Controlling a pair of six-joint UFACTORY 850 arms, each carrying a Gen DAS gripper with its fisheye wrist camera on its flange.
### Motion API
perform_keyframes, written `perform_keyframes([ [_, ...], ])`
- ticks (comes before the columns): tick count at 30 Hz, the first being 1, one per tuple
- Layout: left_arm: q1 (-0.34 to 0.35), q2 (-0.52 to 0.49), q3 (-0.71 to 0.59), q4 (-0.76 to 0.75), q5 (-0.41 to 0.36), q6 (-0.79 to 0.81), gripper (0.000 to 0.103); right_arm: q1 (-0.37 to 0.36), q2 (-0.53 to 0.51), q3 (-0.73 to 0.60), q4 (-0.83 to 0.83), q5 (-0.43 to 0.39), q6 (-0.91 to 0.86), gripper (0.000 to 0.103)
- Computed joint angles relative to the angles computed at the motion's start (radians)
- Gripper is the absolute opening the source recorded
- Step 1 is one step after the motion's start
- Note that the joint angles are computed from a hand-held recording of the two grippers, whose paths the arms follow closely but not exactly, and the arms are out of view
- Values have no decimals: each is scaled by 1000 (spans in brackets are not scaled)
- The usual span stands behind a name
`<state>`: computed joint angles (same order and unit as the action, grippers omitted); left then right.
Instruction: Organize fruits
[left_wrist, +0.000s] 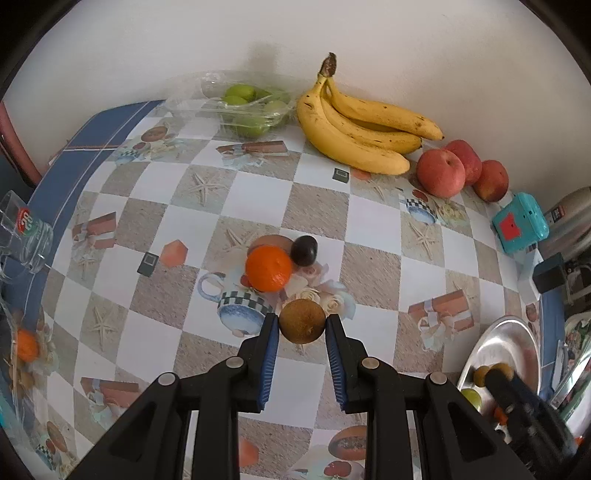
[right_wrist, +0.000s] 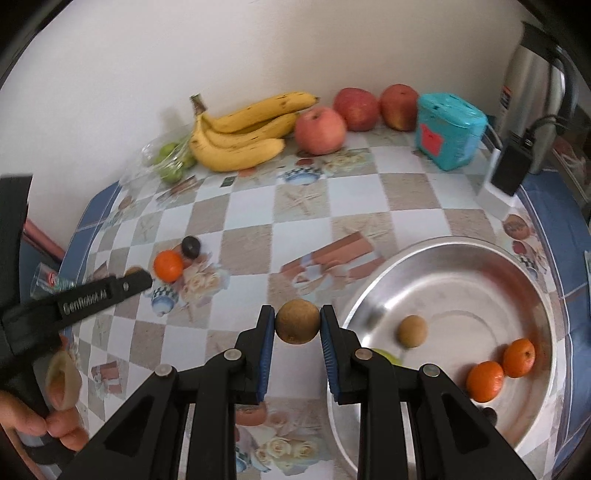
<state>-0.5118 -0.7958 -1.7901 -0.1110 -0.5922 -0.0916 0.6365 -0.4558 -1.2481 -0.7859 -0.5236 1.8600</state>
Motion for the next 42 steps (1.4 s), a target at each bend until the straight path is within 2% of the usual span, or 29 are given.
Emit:
perform_keyframes([
  [13, -44, 36, 40, -63, 3, 83, 28, -26, 136, 173, -59, -42, 208, 26],
  [26, -164, 63, 79, -119, -24, 249, 28, -59, 257, 345, -54, -59, 340, 26],
  [33, -209, 62, 95, -92, -48, 260, 28, -68, 280, 381, -52, -43, 351, 26],
  [42, -224, 49, 102, -87, -90, 261, 28, -80, 262, 388, -15, 2, 321, 26],
])
